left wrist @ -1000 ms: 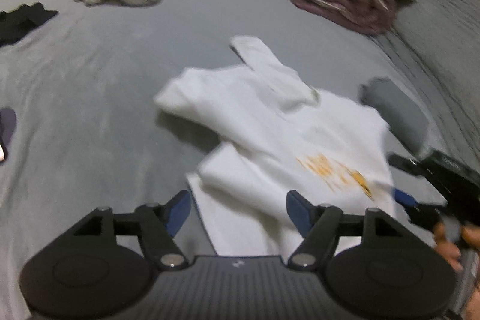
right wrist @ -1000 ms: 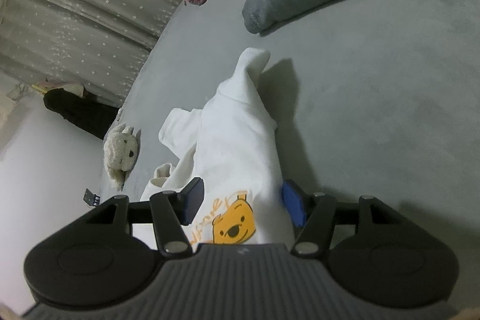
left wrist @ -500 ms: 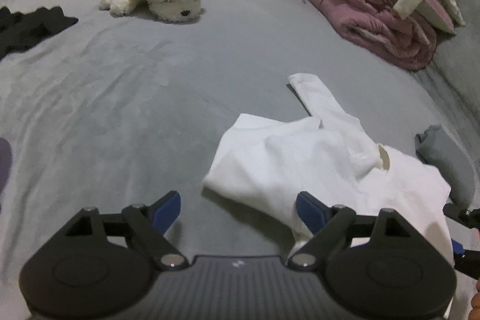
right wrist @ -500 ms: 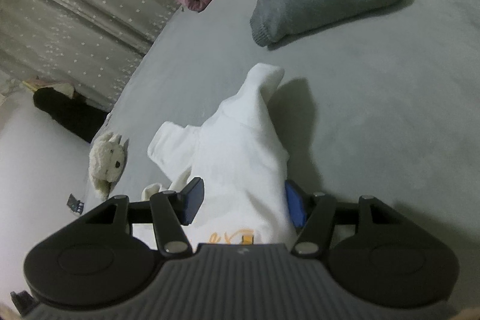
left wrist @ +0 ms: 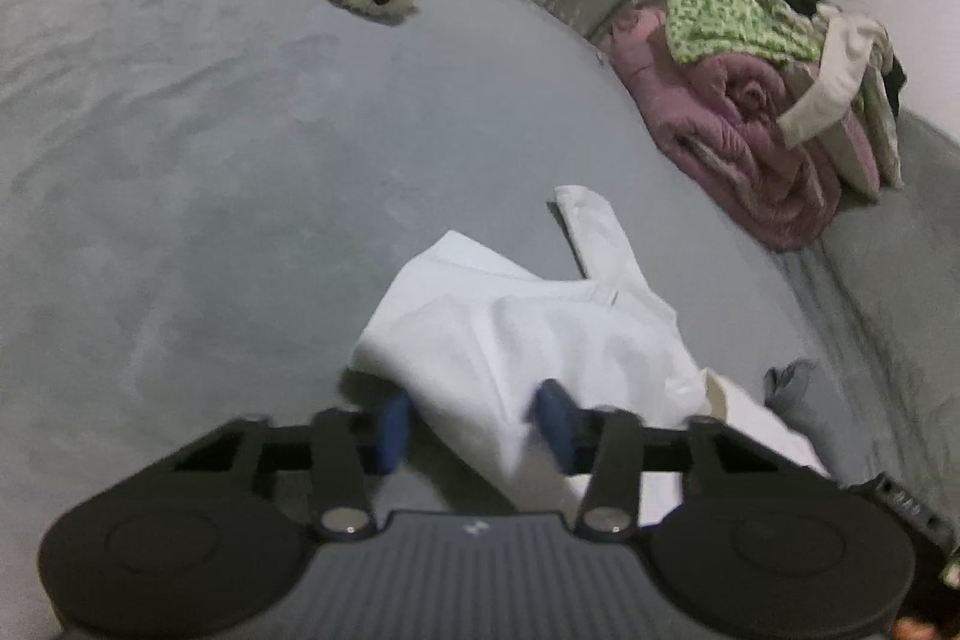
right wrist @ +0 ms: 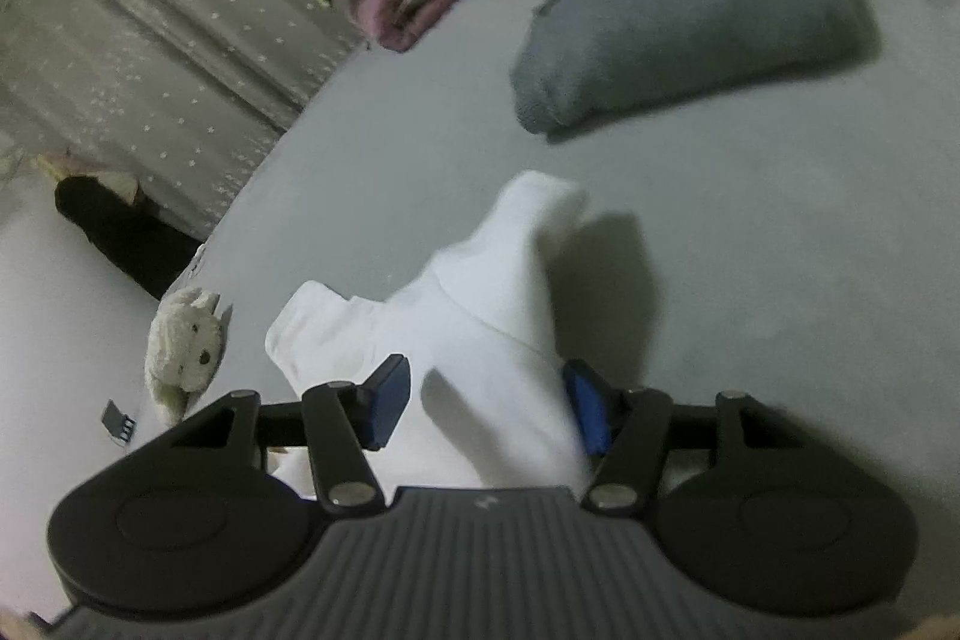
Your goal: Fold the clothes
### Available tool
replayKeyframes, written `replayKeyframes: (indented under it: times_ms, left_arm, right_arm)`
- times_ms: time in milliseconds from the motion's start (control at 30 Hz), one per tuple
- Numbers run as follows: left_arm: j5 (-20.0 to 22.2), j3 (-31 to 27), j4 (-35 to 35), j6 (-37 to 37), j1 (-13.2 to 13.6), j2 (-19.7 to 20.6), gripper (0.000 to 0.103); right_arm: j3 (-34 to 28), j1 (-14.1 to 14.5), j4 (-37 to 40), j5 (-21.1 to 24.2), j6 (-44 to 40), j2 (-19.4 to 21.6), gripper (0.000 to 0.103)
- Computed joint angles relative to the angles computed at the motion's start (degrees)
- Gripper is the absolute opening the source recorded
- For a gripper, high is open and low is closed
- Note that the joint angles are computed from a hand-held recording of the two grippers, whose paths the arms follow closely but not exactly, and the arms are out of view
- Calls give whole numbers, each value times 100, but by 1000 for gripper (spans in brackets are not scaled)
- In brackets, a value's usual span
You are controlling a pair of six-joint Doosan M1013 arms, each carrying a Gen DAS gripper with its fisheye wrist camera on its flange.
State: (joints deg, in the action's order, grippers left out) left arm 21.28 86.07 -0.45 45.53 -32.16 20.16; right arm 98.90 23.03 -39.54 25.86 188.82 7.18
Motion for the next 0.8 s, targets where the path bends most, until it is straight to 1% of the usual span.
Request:
replayKeyframes:
  times_ms: [33, 67, 167, 233, 300, 400, 467, 533, 633, 700, 800]
  left_arm:
    - [-34, -4, -182, 106, 13, 7, 22]
    - [-68, -3, -235, 104, 20, 1, 11]
    - [-301, 60, 300, -573, -1, -91, 8]
    - [-493, 114, 840, -1189, -15, -169, 7]
    - [-643, 163, 1605, -1986, -33, -250, 7]
    - [-711, 244, 3534, -3779, -101, -373, 7]
    - [-685, 286, 4627, -4738, -133, -439, 6]
    - [-602, 318, 5653, -5587, -166, -503, 6]
    - [-397, 347, 6846, -6568, -218, -567, 6]
    - [-216, 380, 7549, -7191, -255, -612, 6]
    - [51, 459, 8285, -7916, -300, -689, 6]
  right_arm:
    - [-22, 27, -157, 34, 64, 26, 51]
    - [-49, 56, -281, 102, 113, 53, 39]
    - [-150, 168, -734, 375, 335, 125, 25]
    - [-196, 287, -1273, 548, 690, 145, 22]
    - [-233, 404, -1849, 697, 1025, 162, 19]
    - [-299, 572, -2632, 945, 1400, 196, 17]
    - [-356, 708, -3084, 1156, 1545, 226, 16]
    - [-413, 825, -3443, 1332, 1609, 261, 16]
    - [-482, 960, -3907, 1525, 1683, 322, 16]
    - [-571, 1002, -4057, 1611, 1682, 387, 16]
    - [-669, 1043, -4188, 1668, 1788, 456, 16]
